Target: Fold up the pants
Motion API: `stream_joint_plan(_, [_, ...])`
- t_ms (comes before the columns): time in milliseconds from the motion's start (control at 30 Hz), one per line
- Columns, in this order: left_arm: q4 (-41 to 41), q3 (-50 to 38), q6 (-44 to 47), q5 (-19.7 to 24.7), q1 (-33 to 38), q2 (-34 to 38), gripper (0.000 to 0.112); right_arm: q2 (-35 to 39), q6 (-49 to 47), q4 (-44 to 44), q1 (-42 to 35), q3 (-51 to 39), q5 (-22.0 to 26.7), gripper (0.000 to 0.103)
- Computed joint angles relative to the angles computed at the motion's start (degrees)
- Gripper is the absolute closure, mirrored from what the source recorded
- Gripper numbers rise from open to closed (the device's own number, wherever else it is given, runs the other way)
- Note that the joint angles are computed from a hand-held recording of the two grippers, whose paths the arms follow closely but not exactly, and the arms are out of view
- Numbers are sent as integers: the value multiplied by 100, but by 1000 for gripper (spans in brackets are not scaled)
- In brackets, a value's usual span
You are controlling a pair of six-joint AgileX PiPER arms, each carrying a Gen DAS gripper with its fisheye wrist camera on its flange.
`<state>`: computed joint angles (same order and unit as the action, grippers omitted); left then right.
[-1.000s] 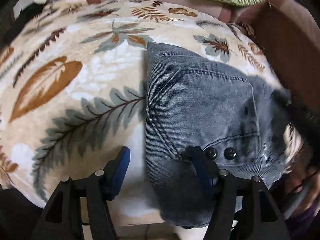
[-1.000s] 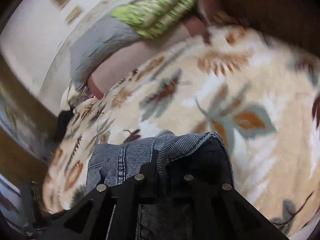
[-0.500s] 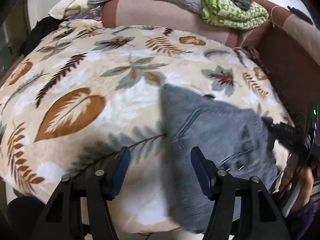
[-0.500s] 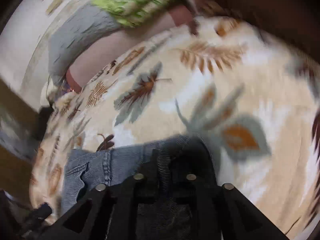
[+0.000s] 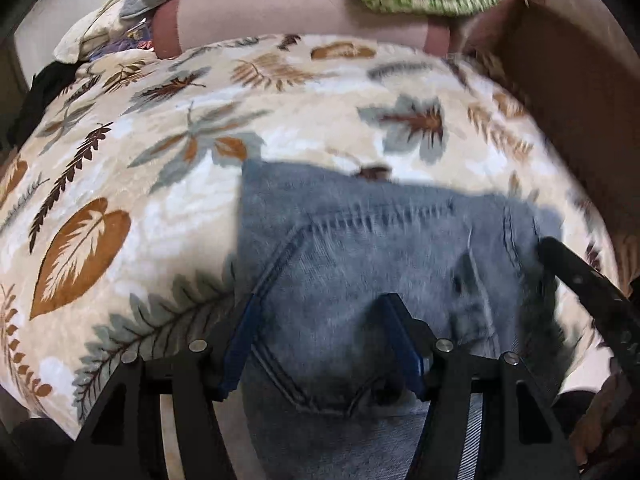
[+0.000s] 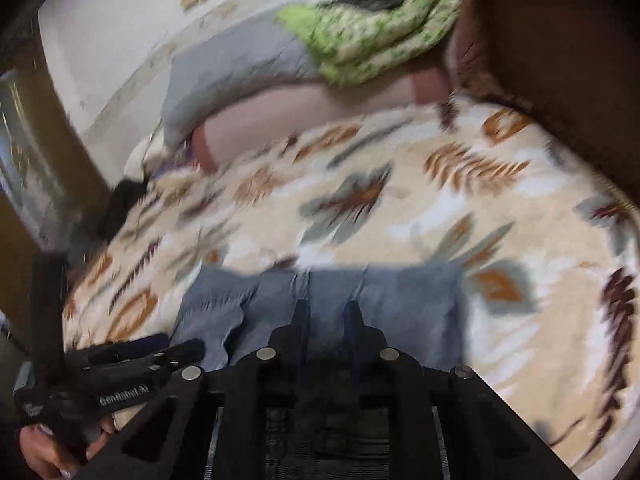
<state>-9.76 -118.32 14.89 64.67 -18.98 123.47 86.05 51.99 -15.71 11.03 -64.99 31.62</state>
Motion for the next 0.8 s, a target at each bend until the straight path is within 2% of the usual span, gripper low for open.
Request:
stream_joint_plan(100, [84,785,219,-557,-17,-331,39,29,-141,545,31,372,-63,88])
stream_joint_plan(167, [74,1450,299,-1054,31,-609,29,-307,246,458,132,895,-343,88])
stream_joint_plan(233, [-285,1904,525,-1417,190,-748,25,-509,673,109,277,1194,-452,88])
stream_joint_plan(267, [-336,1889,539,-1420,217,-713,19,-545,813,-3,309,1265,-497,88])
stream_joint_plan(300, [-279,1651,410,-1231,240,-572,14,-525,833,-25,300,1268,-521,88])
stream_joint_plan(400, [-287,651,209,-250,318,-127,15,-545,426,299,207,1125,-341,88])
stream_joint_plan(433, [-284,601,198,-165,340,-159,15,-676,332,475,159,1187,-366,89])
stream_joint_plan(500, [-305,954,314,-360,418,-486,15,-983,220,784,96,1311,-333,84])
stream_joint_plan(567, [-375,1408,505,-505,535,-885,15,-1236,342,732,220,1341,-116,84])
stream_joint_plan(633, [-731,2011,1086,-692,702,-1372,15,-1462,365,686,461,1407,-22,85])
stream_joint_plan(733, [-668,2698,1648,-998,667,-1830,15,-1261,713,394,885,1344,325,85])
stream_joint_plan(800, [-263,2882,1566,-1004,522,-1759,15,-1122,1049,176,1021,1423,269,83])
